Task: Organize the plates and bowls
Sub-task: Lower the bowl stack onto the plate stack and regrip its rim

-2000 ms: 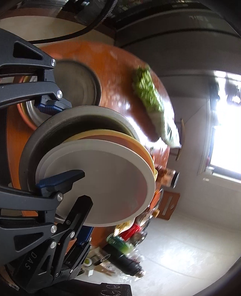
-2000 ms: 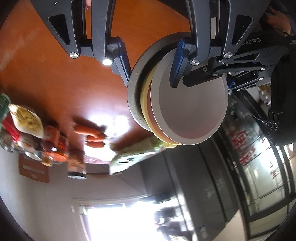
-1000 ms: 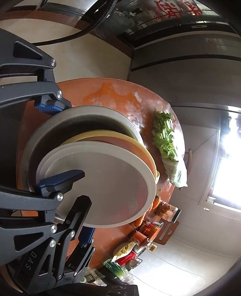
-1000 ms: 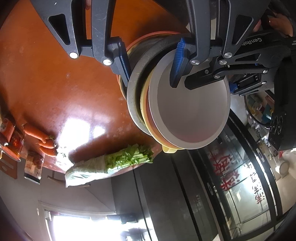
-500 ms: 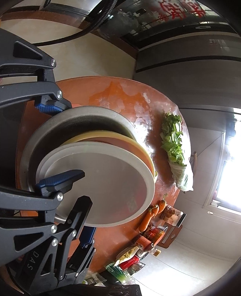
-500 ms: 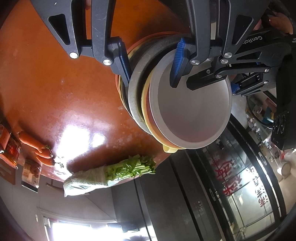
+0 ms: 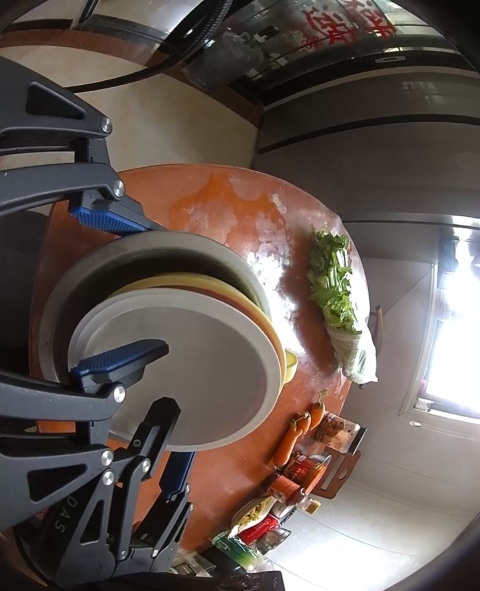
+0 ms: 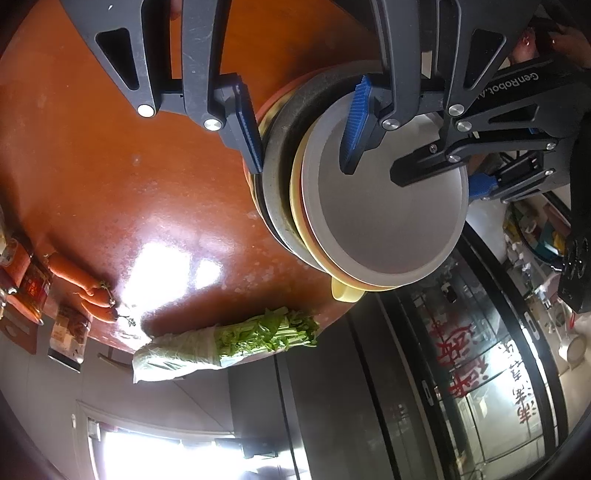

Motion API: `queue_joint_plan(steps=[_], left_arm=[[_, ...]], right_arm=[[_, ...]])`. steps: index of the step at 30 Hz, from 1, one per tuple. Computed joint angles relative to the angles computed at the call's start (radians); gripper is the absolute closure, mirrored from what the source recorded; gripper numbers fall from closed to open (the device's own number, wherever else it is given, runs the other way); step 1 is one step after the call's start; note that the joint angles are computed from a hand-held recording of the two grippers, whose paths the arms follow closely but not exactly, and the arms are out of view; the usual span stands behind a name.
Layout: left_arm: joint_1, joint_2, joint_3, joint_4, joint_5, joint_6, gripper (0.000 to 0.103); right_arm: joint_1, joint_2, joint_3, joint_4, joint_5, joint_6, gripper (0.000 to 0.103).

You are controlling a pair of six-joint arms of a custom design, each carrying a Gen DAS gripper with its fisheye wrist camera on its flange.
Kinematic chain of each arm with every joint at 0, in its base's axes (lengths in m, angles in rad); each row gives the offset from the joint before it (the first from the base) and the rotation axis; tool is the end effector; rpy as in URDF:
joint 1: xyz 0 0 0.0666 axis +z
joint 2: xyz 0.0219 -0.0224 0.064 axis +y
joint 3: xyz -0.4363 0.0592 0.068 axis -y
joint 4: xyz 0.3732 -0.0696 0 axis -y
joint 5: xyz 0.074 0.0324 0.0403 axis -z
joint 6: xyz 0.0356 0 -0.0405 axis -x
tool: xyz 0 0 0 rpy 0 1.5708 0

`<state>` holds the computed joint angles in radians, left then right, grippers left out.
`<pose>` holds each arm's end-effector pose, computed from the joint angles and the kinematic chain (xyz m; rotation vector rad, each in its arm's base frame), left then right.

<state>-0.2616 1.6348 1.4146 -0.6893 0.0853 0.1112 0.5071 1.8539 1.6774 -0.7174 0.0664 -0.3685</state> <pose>0.5294 -0.1453 0.3936 0.2238 2.4846 -0.2633 0.5651 0.3108 0.3795 -0.1431 2.4815 0.2961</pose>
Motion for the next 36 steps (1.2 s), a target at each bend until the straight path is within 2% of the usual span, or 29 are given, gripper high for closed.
queue_joint_plan(steps=[6, 11, 23, 28, 36], left_arm=[[0.001, 0.0, 0.001, 0.002, 0.0, -0.001, 0.048], [0.006, -0.014, -0.006, 0.022, 0.0, 0.002, 0.041], [0.028, -0.036, -0.016, 0.044, 0.003, 0.016, 0.029], [0.04, -0.04, -0.021, 0.046, 0.022, 0.021, 0.023], [0.049, -0.018, -0.014, 0.023, 0.049, 0.02, 0.019]], right_arm=[[0.0, -0.001, 0.008, -0.009, 0.008, 0.004, 0.057], [-0.003, -0.014, -0.001, 0.004, 0.008, 0.0, 0.047], [-0.01, -0.037, -0.014, 0.015, 0.008, -0.011, 0.034], [-0.008, -0.039, -0.015, 0.011, 0.012, -0.02, 0.031], [-0.014, -0.03, -0.021, 0.005, -0.019, -0.056, 0.029]])
